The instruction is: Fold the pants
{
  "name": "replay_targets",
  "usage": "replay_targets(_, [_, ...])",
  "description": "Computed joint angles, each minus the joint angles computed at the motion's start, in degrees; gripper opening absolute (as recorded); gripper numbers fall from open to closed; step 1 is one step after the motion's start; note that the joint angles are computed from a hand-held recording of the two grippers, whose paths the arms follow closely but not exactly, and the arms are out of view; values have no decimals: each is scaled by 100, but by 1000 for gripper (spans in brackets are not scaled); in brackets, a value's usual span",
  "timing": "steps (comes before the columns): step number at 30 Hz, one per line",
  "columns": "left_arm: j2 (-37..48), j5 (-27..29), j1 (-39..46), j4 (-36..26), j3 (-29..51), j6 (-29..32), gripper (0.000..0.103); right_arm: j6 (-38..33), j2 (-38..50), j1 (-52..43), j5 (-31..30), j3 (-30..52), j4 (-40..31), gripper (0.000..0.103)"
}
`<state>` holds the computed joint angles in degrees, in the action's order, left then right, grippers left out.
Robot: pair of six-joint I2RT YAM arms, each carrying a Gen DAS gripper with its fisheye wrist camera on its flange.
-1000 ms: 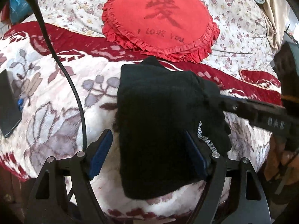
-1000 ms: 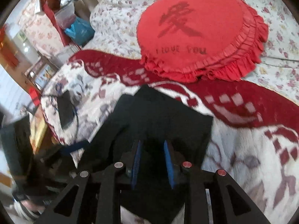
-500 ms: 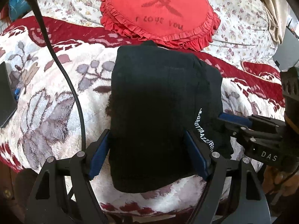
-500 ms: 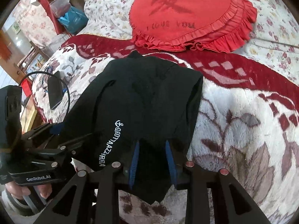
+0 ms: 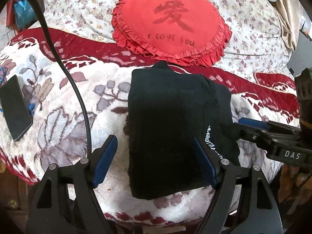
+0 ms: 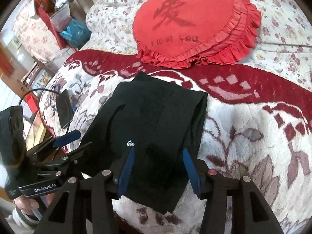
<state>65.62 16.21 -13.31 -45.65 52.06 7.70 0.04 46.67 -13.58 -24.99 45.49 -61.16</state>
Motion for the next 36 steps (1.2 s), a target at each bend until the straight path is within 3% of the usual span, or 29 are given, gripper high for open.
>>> replay_targets(4, [63,13,17,11,34,-32,79,203,154,147,208,5,122,50])
replay_targets(11, [290,191,186,-32,139,-62,79,86,381,-272,-365,-259,363,49])
replay_targets(12, [327,230,203,-52,156,-78,79,65,387,-273,-464,-336,497,37])
replay_targets(14, [357,249,187,-81,168,-81,79,88,343,-263,-519,-414,639,24])
replay_targets(15, [349,238,166,-84,164,-78,79,62,310,-262,-521,-432,672,13])
replay_targets(18, [347,239,96,-106,153,-69,79,-166,113,-328,-659,-332,411,4])
replay_targets(22, [359,268,-17,-55,72,-125,79,-469,-145,-375,-555,-124,37,4])
replay_targets(25, [387,183,-144,-25,7,-178,79,-544,21,-710,-831,-200,36,4])
replay_targets(29, [383,239,-67,-53,20,-145,79,-684,275,-1054,-1103,-288,-56,14])
replay_targets(36, [447,218,-92,-51,-47,-206,79,-279,161,-416,-898,-659,542,15])
